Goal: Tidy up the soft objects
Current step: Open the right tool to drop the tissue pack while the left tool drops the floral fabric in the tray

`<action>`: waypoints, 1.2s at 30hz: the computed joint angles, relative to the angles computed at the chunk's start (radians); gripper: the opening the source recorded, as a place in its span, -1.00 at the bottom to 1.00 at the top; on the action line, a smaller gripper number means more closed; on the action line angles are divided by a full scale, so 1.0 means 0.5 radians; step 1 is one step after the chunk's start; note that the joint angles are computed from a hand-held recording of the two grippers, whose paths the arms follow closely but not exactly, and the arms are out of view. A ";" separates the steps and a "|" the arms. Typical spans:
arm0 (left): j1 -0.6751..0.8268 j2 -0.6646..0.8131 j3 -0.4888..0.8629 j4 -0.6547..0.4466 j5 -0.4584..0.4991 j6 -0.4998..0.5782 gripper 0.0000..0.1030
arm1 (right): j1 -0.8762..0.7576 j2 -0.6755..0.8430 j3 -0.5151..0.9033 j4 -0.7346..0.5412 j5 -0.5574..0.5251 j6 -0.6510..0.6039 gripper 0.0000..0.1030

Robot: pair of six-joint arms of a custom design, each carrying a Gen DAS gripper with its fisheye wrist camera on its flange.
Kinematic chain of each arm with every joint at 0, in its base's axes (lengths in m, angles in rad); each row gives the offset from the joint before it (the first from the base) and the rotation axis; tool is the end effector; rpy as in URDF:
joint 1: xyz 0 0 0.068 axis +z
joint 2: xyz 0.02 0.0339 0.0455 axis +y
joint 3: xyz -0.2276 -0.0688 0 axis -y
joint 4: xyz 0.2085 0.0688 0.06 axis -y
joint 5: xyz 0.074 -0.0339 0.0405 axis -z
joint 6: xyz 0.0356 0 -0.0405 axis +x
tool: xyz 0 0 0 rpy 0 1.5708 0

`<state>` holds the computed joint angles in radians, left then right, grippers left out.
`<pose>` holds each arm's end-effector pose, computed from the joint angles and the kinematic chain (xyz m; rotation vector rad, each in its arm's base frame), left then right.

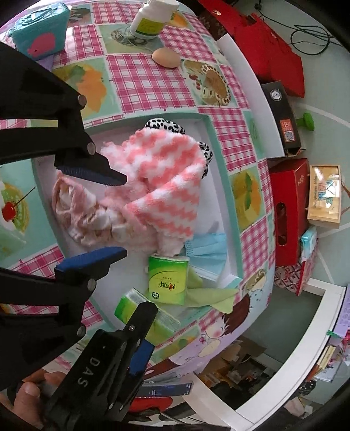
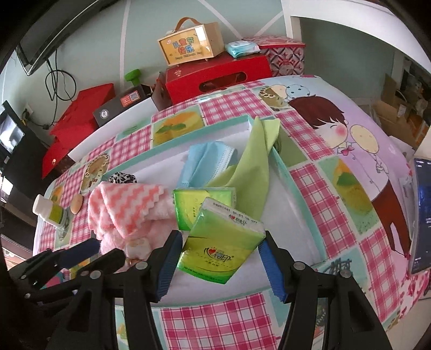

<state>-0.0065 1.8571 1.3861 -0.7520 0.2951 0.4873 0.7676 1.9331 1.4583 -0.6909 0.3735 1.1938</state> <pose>0.3341 -0.0125 0.1891 0.7342 2.6223 -0.2791 0.2650 0.2377 0.1859 0.6499 2.5254 0.1707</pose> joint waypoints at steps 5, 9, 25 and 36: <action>0.046 -0.068 -0.062 0.059 -0.029 -0.017 0.08 | 0.003 -0.018 0.012 -0.045 0.027 0.016 0.32; 0.125 -0.094 -0.089 0.107 -0.033 -0.059 0.25 | 0.023 -0.029 0.021 -0.073 0.040 0.018 0.33; 0.580 -0.162 -0.298 0.355 -0.025 -0.163 0.82 | 0.242 0.058 0.163 -0.305 0.154 0.124 1.00; 0.855 -0.303 -0.480 0.422 0.120 -0.126 0.82 | 0.375 0.082 0.233 -0.343 0.237 0.164 1.00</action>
<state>0.4211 1.7057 1.1463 -0.5409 0.3553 0.4243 0.9552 1.9739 1.5750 -0.8627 0.4920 1.2757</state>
